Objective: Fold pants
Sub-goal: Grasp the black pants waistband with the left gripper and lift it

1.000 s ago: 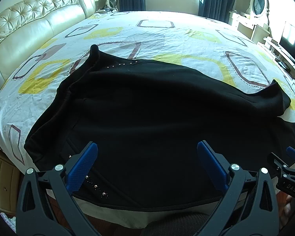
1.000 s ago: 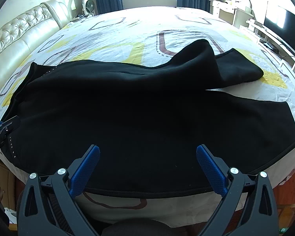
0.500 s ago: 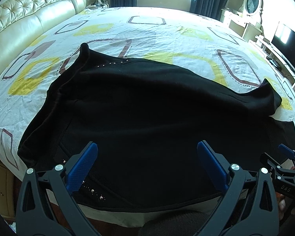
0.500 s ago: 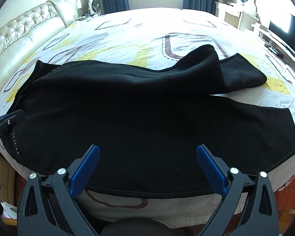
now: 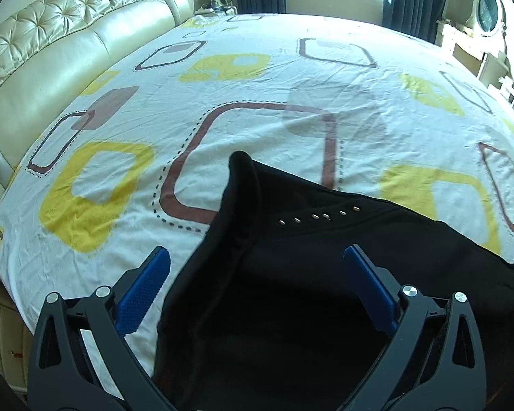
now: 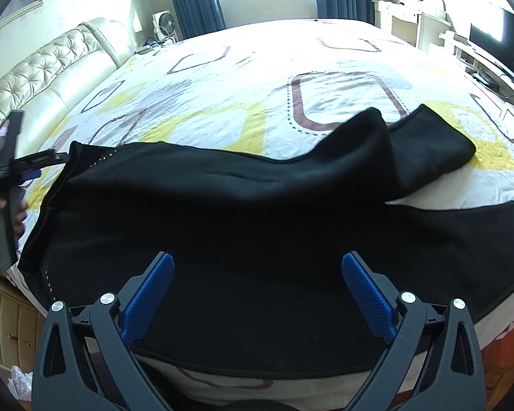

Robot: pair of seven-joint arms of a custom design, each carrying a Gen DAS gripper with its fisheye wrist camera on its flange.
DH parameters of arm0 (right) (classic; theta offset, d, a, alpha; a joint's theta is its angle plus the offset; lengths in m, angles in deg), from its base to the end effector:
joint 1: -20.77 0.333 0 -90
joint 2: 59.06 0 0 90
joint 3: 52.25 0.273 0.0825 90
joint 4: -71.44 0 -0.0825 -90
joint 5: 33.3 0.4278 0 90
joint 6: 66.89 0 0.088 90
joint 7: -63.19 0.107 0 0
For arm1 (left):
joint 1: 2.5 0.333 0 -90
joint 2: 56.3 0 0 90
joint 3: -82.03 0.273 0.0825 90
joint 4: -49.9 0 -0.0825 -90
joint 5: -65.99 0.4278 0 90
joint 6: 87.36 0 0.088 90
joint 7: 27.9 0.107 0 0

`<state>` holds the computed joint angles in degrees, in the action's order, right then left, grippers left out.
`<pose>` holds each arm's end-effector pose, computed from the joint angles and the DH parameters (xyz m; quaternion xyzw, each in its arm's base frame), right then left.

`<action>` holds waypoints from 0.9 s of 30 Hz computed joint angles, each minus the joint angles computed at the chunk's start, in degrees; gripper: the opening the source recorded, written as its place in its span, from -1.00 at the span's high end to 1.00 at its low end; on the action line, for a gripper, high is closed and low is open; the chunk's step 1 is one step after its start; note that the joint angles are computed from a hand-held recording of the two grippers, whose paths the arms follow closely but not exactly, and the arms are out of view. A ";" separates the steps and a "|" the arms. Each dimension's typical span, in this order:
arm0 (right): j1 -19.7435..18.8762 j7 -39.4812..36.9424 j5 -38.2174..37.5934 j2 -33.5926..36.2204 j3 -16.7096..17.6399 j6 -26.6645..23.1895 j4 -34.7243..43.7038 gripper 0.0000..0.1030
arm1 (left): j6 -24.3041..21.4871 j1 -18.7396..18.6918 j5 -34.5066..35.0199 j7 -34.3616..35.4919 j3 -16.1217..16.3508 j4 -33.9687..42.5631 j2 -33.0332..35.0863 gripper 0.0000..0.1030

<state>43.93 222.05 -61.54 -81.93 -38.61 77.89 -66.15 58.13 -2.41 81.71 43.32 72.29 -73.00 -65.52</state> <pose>0.4154 0.3192 0.4567 -0.5901 0.7361 -0.1973 0.2666 0.5846 -0.1052 0.4730 -0.6660 0.6856 -0.1705 0.2395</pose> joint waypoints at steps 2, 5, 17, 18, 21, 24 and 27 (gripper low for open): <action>-0.39 -0.82 -0.36 1.94 -0.24 0.21 1.74 -0.90 | -3.34 0.39 0.34 -0.34 0.36 6.11 6.09 -0.96; -0.53 -2.20 -0.52 4.60 -0.71 0.16 4.01 -0.90 | -6.61 -0.25 0.96 -0.89 2.00 12.74 12.60 -0.96; 0.47 -4.83 1.58 11.21 -2.52 1.92 9.01 -0.90 | -11.55 0.06 -14.95 13.13 4.10 21.82 20.28 0.65; 0.54 -5.74 2.14 11.41 -2.85 2.47 9.35 -0.90 | -12.81 0.21 -16.43 13.98 4.07 22.60 20.86 0.73; 0.47 -10.26 4.13 11.84 -4.24 5.10 10.91 -0.90 | -13.42 -0.55 -14.51 14.10 4.58 23.15 21.25 0.80; 1.09 -23.11 11.61 14.72 -7.27 10.69 14.10 -0.90 | -13.79 -0.45 -14.86 17.35 4.50 23.43 21.08 0.83; 0.27 -39.30 17.40 22.66 -8.28 7.45 23.75 -0.90 | -13.51 0.73 -19.32 20.93 4.29 23.07 20.71 0.83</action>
<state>44.20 182.75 -44.14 -59.27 -46.89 85.34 -42.40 44.61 -1.69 62.39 64.25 76.58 -49.92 -44.81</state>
